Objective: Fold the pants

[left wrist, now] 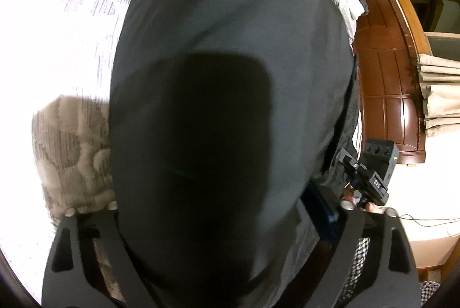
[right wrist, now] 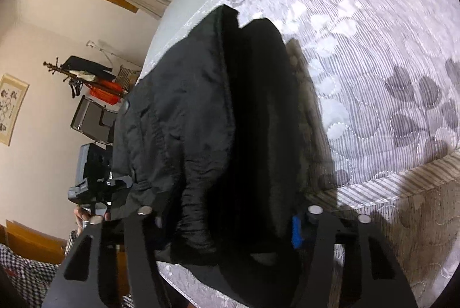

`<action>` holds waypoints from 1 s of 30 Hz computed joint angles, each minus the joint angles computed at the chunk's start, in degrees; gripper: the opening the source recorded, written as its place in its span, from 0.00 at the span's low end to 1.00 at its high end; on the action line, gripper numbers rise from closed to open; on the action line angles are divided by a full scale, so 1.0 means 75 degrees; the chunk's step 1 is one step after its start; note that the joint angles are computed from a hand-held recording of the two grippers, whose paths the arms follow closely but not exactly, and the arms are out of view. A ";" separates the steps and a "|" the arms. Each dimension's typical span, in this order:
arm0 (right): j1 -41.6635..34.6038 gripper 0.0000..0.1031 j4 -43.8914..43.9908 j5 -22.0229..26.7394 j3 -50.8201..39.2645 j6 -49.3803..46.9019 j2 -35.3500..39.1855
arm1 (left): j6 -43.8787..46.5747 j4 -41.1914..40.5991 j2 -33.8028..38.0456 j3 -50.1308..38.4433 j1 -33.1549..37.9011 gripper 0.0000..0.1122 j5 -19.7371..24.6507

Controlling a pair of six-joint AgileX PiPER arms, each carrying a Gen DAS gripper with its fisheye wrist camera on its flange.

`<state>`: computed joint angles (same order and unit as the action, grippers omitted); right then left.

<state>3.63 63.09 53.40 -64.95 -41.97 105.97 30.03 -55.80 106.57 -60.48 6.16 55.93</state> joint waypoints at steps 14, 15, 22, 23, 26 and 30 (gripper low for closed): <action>0.1280 0.38 -0.1753 -0.1172 -0.0286 0.1713 -0.1622 | 0.1391 -0.0926 -0.0636 0.0324 0.0220 0.27 -0.0146; 0.1280 0.38 -0.1797 -0.1159 -0.0341 0.1743 -0.1662 | 0.1443 -0.0964 -0.0658 0.0317 0.0236 0.26 -0.0142; 0.1340 0.38 -0.2118 -0.1169 -0.0839 0.1917 -0.1857 | 0.1471 -0.1179 -0.1025 -0.0062 0.0154 0.24 -0.0281; 0.1315 0.38 -0.2098 -0.1139 -0.0936 0.1890 -0.1850 | 0.1503 -0.1198 -0.1111 -0.0095 0.0204 0.24 -0.0253; 0.1365 0.38 -0.2267 -0.1061 -0.1565 0.2022 -0.1653 | 0.1379 -0.1131 -0.1194 -0.0476 0.0290 0.24 -0.0205; 0.1505 0.38 -0.2525 -0.0932 -0.2644 0.2280 -0.1145 | 0.1112 -0.0917 -0.1120 -0.1176 0.0402 0.24 -0.0150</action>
<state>14.91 44.16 46.41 -84.78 -24.87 97.38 38.37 -62.68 98.17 -69.30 9.17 54.81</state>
